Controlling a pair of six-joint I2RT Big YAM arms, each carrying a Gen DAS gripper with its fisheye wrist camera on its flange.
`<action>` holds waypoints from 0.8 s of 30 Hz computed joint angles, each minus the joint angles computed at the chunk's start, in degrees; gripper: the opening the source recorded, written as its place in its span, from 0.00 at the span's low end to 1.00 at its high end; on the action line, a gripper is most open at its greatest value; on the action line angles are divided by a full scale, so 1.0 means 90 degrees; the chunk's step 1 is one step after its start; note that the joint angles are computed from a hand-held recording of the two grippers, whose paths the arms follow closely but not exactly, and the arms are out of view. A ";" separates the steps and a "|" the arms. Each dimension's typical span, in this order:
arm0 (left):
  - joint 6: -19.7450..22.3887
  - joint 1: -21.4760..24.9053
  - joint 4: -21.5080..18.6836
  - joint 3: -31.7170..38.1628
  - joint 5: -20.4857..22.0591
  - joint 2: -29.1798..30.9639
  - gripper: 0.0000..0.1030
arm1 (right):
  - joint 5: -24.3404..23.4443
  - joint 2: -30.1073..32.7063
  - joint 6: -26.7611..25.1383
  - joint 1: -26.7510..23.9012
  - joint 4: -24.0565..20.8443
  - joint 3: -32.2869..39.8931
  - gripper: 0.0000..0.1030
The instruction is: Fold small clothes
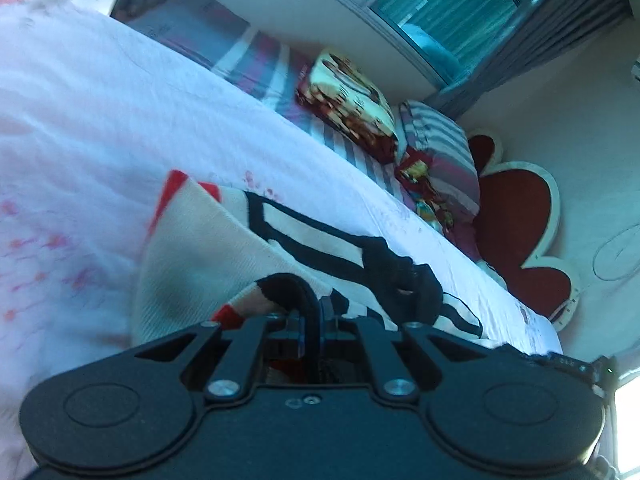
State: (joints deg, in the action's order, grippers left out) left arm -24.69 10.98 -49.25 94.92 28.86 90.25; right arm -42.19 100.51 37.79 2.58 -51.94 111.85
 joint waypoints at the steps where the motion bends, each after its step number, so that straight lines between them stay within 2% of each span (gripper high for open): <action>1: 0.0034 -0.0001 0.0122 -0.0022 0.0043 0.0034 0.16 | 0.0075 0.0054 -0.0053 0.0010 0.0038 0.0017 0.18; 2: 0.0028 -0.0007 0.0247 -0.0050 0.0060 0.0052 0.34 | 0.0207 0.0080 -0.0105 0.0024 0.0106 0.0006 0.33; 3: -0.0011 -0.0005 0.0489 -0.0151 0.0105 0.0017 0.42 | 0.0271 -0.0009 -0.0011 0.0016 0.0493 -0.0200 0.61; 4: -0.0085 -0.0006 0.0798 -0.0289 0.0122 -0.0049 0.55 | 0.0282 -0.0131 0.0184 -0.0008 0.1026 -0.0471 0.75; 5: -0.0134 -0.0029 0.1034 -0.0391 0.0011 -0.0112 0.63 | 0.0412 -0.0203 0.0270 -0.0018 0.1285 -0.0585 0.76; 7: 0.0000 -0.0071 0.1148 -0.0375 -0.0134 -0.0105 0.63 | 0.0429 -0.0218 0.0199 -0.0063 0.1468 -0.0590 0.75; 8: 0.0139 -0.0105 0.1048 -0.0303 -0.0304 -0.0089 0.61 | 0.0414 -0.0210 -0.0033 -0.0062 0.1319 -0.0497 0.75; 10: 0.0618 -0.0157 0.0870 -0.0177 -0.0492 -0.0088 0.61 | 0.0455 -0.0206 -0.0710 -0.0008 0.1002 -0.0320 0.66; 11: 0.0964 -0.0212 0.0663 -0.0028 -0.0660 -0.0032 0.60 | 0.0590 -0.0183 -0.1158 0.0073 0.0708 -0.0173 0.63; 13: 0.1640 -0.0333 0.0172 0.0291 -0.1043 0.0123 0.60 | 0.0926 -0.0077 -0.2059 0.0224 0.0085 0.0134 0.50; 15: 0.2182 -0.0458 -0.0334 0.0612 -0.1351 0.0321 0.49 | 0.1461 0.0154 -0.2810 0.0454 -0.0656 0.0556 0.40; 16: 0.2433 -0.0538 -0.0545 0.0738 -0.1554 0.0400 0.46 | 0.1763 0.0270 -0.3113 0.0587 -0.0935 0.0699 0.39; 18: 0.2889 -0.0677 -0.0510 0.0616 -0.1993 0.0338 0.42 | 0.2153 0.0261 -0.3545 0.0789 -0.0813 0.0548 0.39; 19: 0.3100 -0.0757 -0.0454 0.0553 -0.2231 0.0294 0.29 | 0.2342 0.0196 -0.3700 0.0878 -0.0707 0.0403 0.23; 20: 0.3259 -0.0826 -0.0312 0.0456 -0.2437 0.0228 0.12 | 0.2507 0.0114 -0.3846 0.0957 -0.0544 0.0185 0.07; 21: 0.3291 -0.0838 -0.0139 0.0356 -0.2465 0.0163 0.03 | 0.2631 0.0054 -0.3902 0.1002 -0.0455 0.0074 0.05; 24: 0.3109 -0.0866 0.0369 0.0136 -0.2653 -0.0034 0.03 | 0.2941 -0.0538 -0.3537 0.1008 0.0751 -0.0957 0.05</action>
State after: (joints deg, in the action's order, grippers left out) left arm 3.29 3.18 -45.93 96.15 4.98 89.95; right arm -15.72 95.67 5.95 11.65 -45.18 103.24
